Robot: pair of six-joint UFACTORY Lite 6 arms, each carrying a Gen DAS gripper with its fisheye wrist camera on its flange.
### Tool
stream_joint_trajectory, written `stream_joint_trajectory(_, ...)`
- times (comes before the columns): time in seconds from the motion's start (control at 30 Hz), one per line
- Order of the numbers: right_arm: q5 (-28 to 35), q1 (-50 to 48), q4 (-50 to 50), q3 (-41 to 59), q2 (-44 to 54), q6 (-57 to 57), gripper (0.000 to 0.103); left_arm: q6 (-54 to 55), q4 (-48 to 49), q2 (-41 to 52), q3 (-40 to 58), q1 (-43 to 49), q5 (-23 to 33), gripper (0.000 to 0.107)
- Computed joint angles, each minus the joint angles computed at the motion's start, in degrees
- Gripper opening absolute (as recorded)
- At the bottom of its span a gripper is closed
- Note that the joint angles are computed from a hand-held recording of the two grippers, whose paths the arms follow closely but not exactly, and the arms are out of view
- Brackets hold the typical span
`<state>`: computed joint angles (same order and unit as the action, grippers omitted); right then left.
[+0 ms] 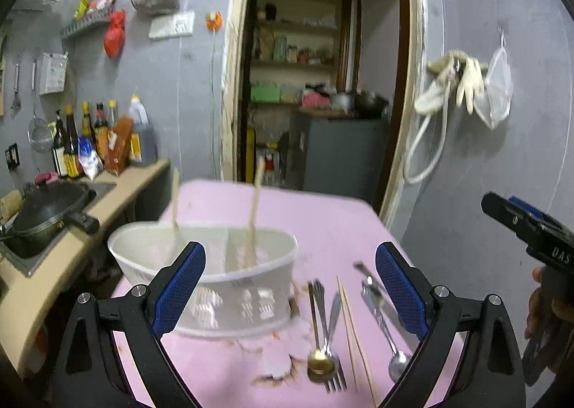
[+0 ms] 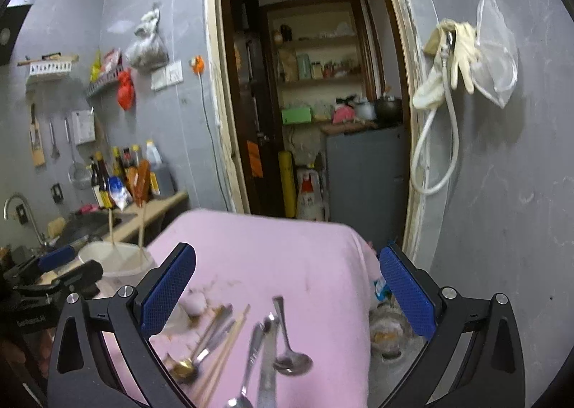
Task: Organize utensils
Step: 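Grasp the gold spoon with the left tool while the right tool grasps a steel spoon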
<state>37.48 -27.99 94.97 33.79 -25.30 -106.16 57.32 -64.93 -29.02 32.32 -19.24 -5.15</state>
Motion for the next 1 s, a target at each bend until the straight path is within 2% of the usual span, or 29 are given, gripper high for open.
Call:
stream_joint_trajectory(0.03,0.67,-0.73,-0.18,0.12,1.51,-1.03,0.103,4.29,-4.98,1.64,0.02,-1.93,-1.49,0.093)
stream_joint_trajectory(0.13,1.67,-2.05,-1.34,1.25,6.48,-3.06,0.103,7.74,-10.84,5.57,-0.23,-5.89,-4.09,0.093)
stream_joint_trajectory(0.2,1.52,-2.04,-2.38,2.70,10.08,-3.45,0.103,6.19,-10.98,8.49,-0.08,-7.90,-5.72,0.093)
stream_joint_trajectory(0.37,1.44,-1.53,-5.04,7.39,19.39,-4.31,0.091,2.91,-10.85,15.86,1.40,-11.14,-8.95,0.091)
stream_joint_trajectory(0.47,0.35,-0.20,-6.95,10.47,24.63,-3.72,0.085,2.97,-12.74,21.21,3.80,-11.72,-9.77,0.076)
stream_joint_trajectory(0.53,-0.10,0.78,-8.67,12.82,28.21,-2.73,0.075,6.90,-17.83,25.22,5.96,-11.67,-9.60,0.058)
stream_joint_trajectory(0.57,-0.60,1.36,-9.56,13.77,29.51,-2.19,0.072,8.52,-19.73,26.96,6.92,-11.48,-9.41,0.054)
stream_joint_trajectory(0.63,-1.10,2.36,-11.22,15.52,32.39,-1.83,0.067,12.23,-24.23,30.98,9.32,-11.04,-8.93,0.040)
stream_joint_trajectory(0.73,-1.50,3.54,-14.27,18.09,36.02,-0.04,0.056,15.86,-28.97,35.75,12.21,-10.21,-7.70,0.033)
stream_joint_trajectory(0.8,-1.60,4.23,-16.25,19.58,38.03,1.13,0.053,19.58,-33.59,38.29,14.18,-10.32,-7.70,0.033)
stream_joint_trajectory(0.87,-2.23,5.27,-18.31,20.74,39.63,2.72,0.047,19.63,-33.92,40.71,15.78,-10.55,-8.57,0.032)
stream_joint_trajectory(1.0,-2.90,6.61,-22.11,23.04,42.53,5.70,0.042,32.74,-46.13,47.01,21.32,-10.30,-10.18,0.018)
